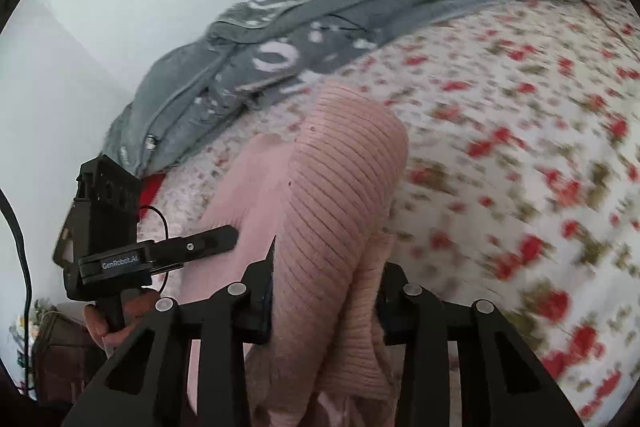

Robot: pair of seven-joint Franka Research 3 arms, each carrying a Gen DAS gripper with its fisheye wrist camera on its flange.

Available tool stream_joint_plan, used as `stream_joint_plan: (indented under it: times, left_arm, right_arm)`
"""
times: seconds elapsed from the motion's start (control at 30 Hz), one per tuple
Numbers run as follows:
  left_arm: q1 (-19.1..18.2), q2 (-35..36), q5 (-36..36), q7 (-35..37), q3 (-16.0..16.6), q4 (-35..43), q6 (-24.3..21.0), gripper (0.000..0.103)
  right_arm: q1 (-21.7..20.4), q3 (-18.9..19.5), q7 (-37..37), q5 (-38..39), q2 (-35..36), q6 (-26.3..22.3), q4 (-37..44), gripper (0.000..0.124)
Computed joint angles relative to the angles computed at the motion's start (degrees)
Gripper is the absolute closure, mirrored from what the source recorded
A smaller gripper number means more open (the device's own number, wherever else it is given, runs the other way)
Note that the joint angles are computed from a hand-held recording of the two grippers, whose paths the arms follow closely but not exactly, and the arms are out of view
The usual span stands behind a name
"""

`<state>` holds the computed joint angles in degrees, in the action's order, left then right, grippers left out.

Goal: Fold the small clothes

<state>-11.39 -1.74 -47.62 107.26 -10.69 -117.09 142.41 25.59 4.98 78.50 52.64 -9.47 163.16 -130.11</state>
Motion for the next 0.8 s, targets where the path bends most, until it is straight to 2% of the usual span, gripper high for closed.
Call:
stream_joint_plan:
  times: [0.17,0.27,0.37,0.4,0.5,0.57,0.63,0.67,0.8]
  left_arm:
    - [2.04,-1.59,4.86,-1.71,2.06,0.97,-0.61,0.066]
    - [3.31,0.09,7.17,-2.93,2.74,2.23,-1.29,0.066]
    - [4.74,3.50,6.40,-2.72,2.72,3.73,-2.09,0.066]
    - [5.23,4.67,6.15,-2.73,2.43,4.14,-2.38,0.065]
    - [6.63,7.43,4.34,-1.94,1.09,4.36,-1.51,0.058]
    - [7.43,7.91,2.51,-0.11,0.24,3.88,-0.61,0.051]
    - [7.73,7.72,2.33,-0.04,-0.22,3.21,0.68,0.042]
    - [7.83,7.48,2.46,-0.17,-0.35,2.89,1.07,0.042]
    - [6.97,4.38,7.35,-3.35,-0.33,-0.35,4.91,0.033]
  right_arm:
    - [1.01,0.47,-7.22,6.40,6.67,-1.66,8.59,0.088]
    - [0.38,2.18,-7.06,4.80,10.71,-1.20,12.85,0.087]
    - [-0.33,3.22,-3.76,-0.93,15.31,-1.32,16.40,0.087]
    - [-0.32,3.05,-0.50,-4.90,17.03,-1.51,17.29,0.087]
    - [0.07,2.71,6.94,-14.48,19.44,0.00,16.94,0.085]
    - [-1.20,4.09,4.61,-14.10,19.37,1.15,16.00,0.078]
    - [-0.83,2.71,9.60,-19.80,19.27,-0.98,16.40,0.071]
    - [-0.75,2.30,11.83,-22.09,19.39,-1.88,16.87,0.065]
    - [0.98,-0.10,21.22,-37.67,16.09,-1.86,14.61,0.063]
